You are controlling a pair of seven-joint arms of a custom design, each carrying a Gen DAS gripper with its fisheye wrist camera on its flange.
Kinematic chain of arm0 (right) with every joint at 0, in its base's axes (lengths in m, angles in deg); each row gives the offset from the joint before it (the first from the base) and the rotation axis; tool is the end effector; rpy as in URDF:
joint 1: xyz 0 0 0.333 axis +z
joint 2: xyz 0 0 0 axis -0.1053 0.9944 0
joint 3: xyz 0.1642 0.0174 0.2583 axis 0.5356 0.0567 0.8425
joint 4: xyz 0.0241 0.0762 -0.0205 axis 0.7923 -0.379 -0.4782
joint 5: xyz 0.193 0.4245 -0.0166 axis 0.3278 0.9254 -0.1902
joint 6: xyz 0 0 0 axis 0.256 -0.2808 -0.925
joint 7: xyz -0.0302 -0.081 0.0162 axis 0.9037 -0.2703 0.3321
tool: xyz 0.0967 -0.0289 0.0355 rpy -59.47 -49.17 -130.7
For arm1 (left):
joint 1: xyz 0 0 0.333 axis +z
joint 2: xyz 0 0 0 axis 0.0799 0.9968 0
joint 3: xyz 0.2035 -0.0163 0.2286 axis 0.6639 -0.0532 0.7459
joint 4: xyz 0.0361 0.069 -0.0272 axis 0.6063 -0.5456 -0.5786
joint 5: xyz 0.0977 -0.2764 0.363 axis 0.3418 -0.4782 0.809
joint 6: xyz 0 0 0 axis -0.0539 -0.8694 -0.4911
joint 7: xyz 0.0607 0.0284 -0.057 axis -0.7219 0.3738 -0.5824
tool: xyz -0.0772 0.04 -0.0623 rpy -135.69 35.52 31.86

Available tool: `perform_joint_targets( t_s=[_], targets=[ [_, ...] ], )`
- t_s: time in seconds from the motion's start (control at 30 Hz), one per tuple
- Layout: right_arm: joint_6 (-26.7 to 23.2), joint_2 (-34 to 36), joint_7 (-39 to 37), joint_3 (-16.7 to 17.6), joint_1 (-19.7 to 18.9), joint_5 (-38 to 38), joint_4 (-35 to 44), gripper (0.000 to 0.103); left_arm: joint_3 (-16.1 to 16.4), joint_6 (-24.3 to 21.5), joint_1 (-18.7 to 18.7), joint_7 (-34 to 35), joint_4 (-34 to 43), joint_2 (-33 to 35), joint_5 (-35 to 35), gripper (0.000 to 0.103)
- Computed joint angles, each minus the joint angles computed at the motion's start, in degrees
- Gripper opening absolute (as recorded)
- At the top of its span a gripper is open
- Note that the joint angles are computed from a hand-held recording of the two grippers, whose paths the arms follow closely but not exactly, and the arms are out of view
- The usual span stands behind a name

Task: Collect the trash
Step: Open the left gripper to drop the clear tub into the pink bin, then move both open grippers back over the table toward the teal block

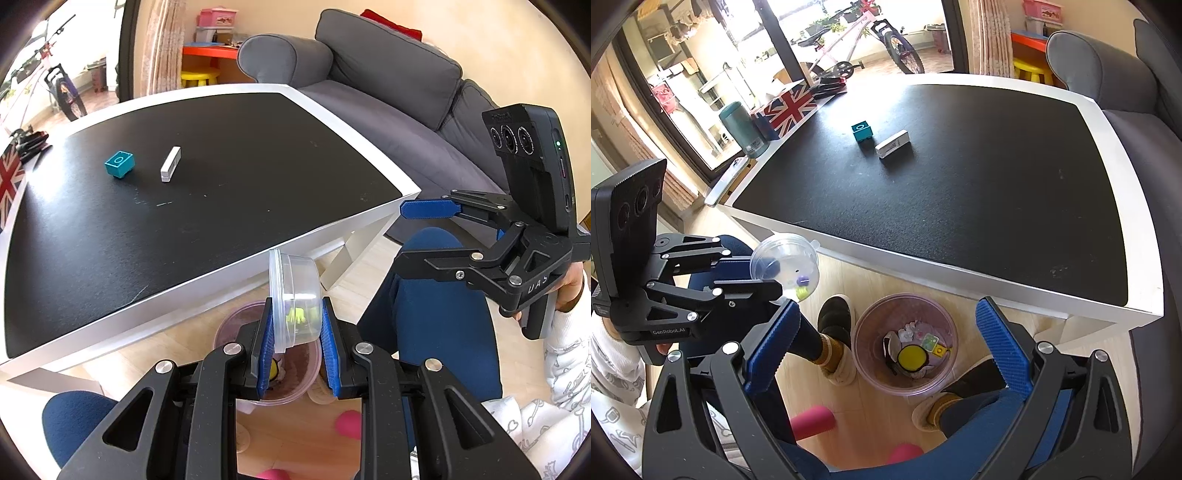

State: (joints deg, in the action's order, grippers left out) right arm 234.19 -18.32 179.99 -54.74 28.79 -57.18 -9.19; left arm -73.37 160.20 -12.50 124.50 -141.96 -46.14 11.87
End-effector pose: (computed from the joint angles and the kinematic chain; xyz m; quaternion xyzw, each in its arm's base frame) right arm 0.5545 0.5038 0.4991 -0.6933 0.6460 -0.0932 0.3055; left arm 0.5573 -0.3371 0.5407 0.3926 -0.8613 0.3224 0.0067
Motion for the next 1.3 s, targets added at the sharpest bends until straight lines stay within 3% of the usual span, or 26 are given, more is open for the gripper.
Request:
perform_joint_targets(
  t_s=[0.1,0.17,0.2,0.23,0.37,1.3],
  targets=[
    [0.25,-0.42,0.42,-0.12,-0.03,-0.28,-0.41,0.094,-0.06,0.21,-0.16,0.56,-0.16,-0.07,-0.16,0.026],
    [0.27,-0.56,0.63,-0.14,-0.06,-0.46,-0.49,0.094,-0.13,0.56,-0.25,0.61,-0.29,-0.11,-0.08,0.041],
    [0.3,-0.6,0.69,-0.13,-0.09,-0.51,-0.53,0.094,-0.12,1.51,-0.29,0.47,-0.7,-0.3,-0.61,0.065],
    [0.29,-0.56,0.78,-0.13,-0.11,-0.57,-0.45,0.094,-0.02,1.99,-0.3,0.32,-0.91,-0.45,-1.24,0.079],
    [0.4,-0.74,1.1,-0.09,-0.16,-0.65,-0.78,0.094,-0.02,3.77,-0.26,-1.89,-1.2,-0.65,-0.78,0.094],
    [-0.11,0.3,-0.37,-0.15,-0.29,-0.56,2.25,0.095,0.75,4.12,0.52,-7.74,0.08,-1.33,3.19,0.095]
  ],
)
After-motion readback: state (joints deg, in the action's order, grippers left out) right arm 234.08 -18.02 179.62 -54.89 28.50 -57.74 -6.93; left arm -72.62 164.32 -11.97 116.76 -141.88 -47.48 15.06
